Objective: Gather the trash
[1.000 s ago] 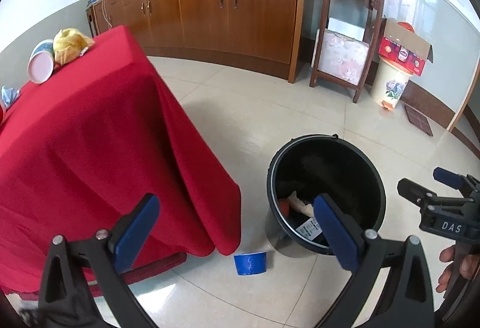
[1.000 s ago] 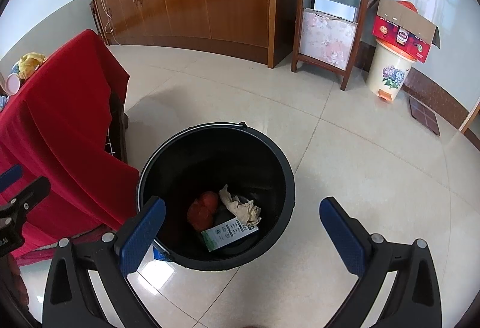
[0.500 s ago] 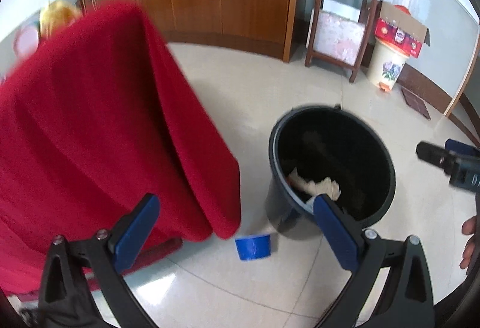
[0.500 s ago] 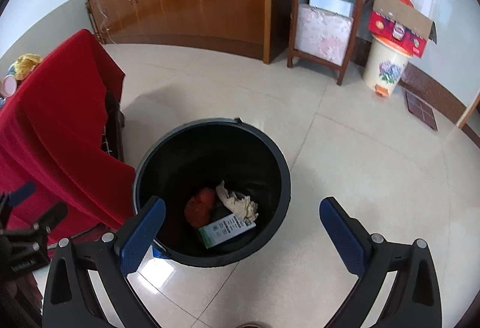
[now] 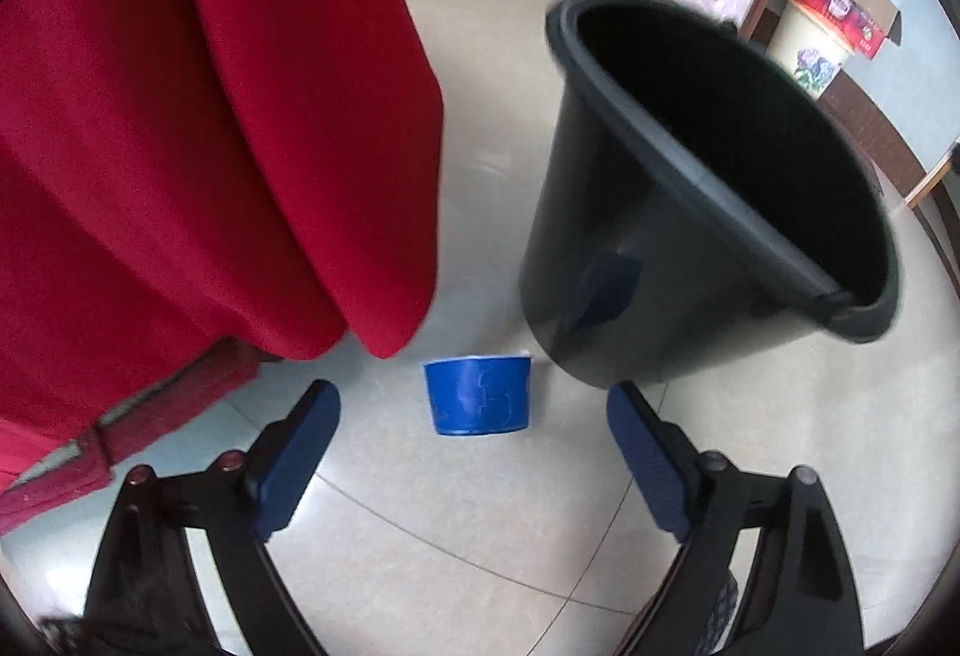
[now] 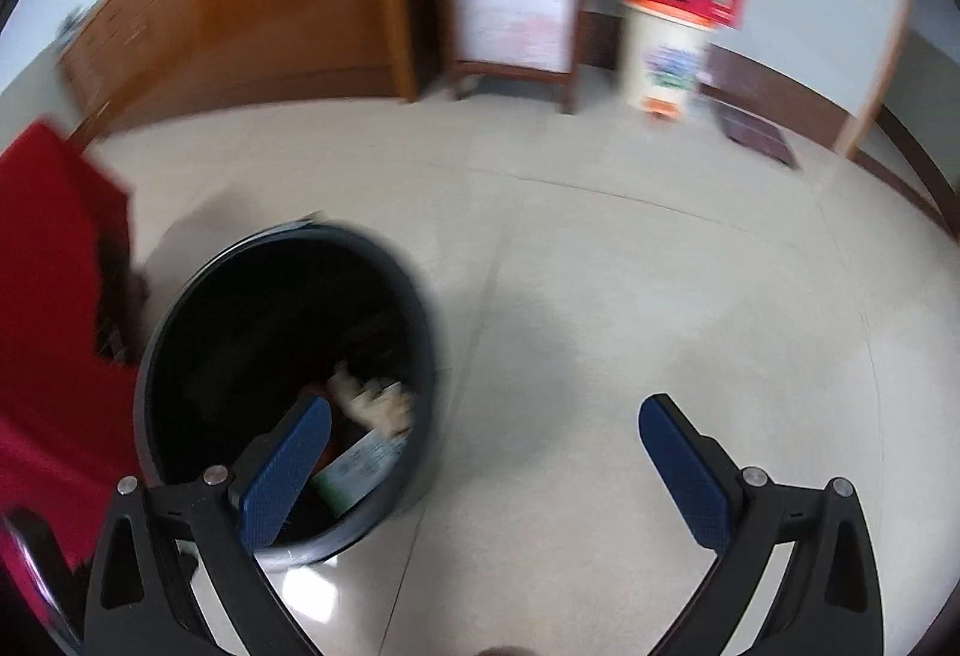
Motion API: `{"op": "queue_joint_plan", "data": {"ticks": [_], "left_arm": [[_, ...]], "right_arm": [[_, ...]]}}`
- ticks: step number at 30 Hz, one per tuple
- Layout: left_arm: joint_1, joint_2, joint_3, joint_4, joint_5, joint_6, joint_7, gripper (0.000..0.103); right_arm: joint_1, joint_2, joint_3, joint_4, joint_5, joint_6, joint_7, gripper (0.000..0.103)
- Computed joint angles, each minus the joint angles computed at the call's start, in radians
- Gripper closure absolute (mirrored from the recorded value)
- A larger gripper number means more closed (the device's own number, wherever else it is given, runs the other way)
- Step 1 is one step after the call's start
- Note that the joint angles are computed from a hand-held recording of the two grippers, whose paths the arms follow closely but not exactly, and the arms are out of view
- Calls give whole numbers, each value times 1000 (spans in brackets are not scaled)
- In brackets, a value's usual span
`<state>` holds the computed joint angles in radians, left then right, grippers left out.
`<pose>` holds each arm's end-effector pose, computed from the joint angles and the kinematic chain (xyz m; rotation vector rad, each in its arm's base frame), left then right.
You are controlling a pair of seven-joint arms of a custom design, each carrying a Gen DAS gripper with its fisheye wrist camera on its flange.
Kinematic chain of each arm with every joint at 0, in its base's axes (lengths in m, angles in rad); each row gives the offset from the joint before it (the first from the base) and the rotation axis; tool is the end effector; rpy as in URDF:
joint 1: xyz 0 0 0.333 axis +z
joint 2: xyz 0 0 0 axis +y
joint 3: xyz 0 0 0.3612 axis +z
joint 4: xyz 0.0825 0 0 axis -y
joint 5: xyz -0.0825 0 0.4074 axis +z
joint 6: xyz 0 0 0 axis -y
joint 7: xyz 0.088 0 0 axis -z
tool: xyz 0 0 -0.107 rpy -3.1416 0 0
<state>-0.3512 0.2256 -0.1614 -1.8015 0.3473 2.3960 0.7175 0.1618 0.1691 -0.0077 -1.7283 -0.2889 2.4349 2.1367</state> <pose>0.6013 -0.3255 0.4952 -2.1273 1.8491 -0.4918 0.6768 0.1048 0.5758 -1.6587 2.1190 -0.6114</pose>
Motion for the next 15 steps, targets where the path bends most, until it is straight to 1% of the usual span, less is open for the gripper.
{"op": "queue_joint_plan", "data": {"ticks": [2, 5, 8, 10, 13, 15], "left_arm": [[-2, 35, 2, 14, -5, 1, -8, 12], [-8, 88, 11, 37, -19, 2, -6, 12], [-17, 150, 21, 80, -38, -13, 4, 13], [-25, 177, 33, 91, -39, -5, 8, 15], [-29, 228, 44, 127, -61, -32, 23, 16], [-31, 249, 47, 140, -75, -42, 41, 22]], "right_arm": [[-9, 9, -14, -11, -4, -17, 38, 0], [-39, 28, -21, -36, 71, -79, 70, 0], [-59, 31, -21, -66, 126, -90, 98, 0], [-60, 42, -20, -56, 112, -104, 93, 0], [-63, 60, -17, -32, 117, -112, 78, 0], [-64, 65, -18, -25, 116, -119, 75, 0]]}}
